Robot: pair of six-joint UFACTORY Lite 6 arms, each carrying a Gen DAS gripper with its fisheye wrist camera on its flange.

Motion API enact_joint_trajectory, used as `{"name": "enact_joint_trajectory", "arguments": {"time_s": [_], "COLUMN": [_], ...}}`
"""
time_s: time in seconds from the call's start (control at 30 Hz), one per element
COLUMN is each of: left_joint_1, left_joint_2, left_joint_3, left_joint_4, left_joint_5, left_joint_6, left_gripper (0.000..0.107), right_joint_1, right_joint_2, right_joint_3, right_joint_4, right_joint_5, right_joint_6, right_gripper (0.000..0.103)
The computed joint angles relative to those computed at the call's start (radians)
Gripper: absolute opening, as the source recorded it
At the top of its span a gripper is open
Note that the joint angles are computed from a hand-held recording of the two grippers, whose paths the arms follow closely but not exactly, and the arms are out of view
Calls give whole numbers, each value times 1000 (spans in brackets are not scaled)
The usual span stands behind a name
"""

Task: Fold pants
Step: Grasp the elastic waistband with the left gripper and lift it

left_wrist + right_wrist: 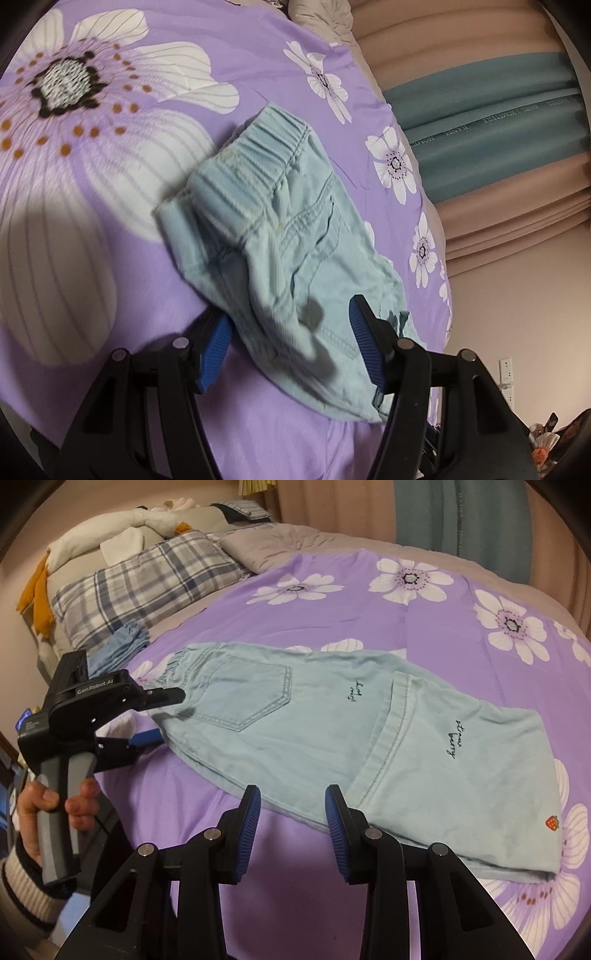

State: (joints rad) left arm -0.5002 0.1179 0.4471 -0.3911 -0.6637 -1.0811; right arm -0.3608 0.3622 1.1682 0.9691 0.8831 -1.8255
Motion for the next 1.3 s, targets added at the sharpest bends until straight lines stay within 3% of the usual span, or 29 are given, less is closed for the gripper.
{"name": "enact_joint_trajectory", "arguments": {"time_s": [0.47, 0.67, 0.8, 0.87, 1.17, 1.3], "left_joint_1": [170, 196, 216, 234, 178, 137], "left_joint_2": [98, 119, 118, 114, 23, -37], "left_joint_3": [104, 137, 138, 124, 111, 116], "left_joint_4": [238, 284, 321, 368, 202, 54], "left_joint_5": [15, 56, 92, 82, 165, 189], "left_joint_6": [-73, -58, -64, -105, 62, 263], "left_gripper": [62, 55, 38, 35, 27, 27], "right_joint_1": [67, 74, 66, 62, 119, 160], "right_joint_2": [101, 159, 214, 241, 285, 281], "right_joint_3": [115, 216, 307, 347, 423, 417], "right_joint_4": [-6, -4, -11, -20, -41, -71], "right_joint_5": [-67, -68, -59, -59, -74, -119], "right_joint_6": [182, 267, 355, 402, 451, 445], "right_gripper": [36, 36, 36, 36, 36, 36]}}
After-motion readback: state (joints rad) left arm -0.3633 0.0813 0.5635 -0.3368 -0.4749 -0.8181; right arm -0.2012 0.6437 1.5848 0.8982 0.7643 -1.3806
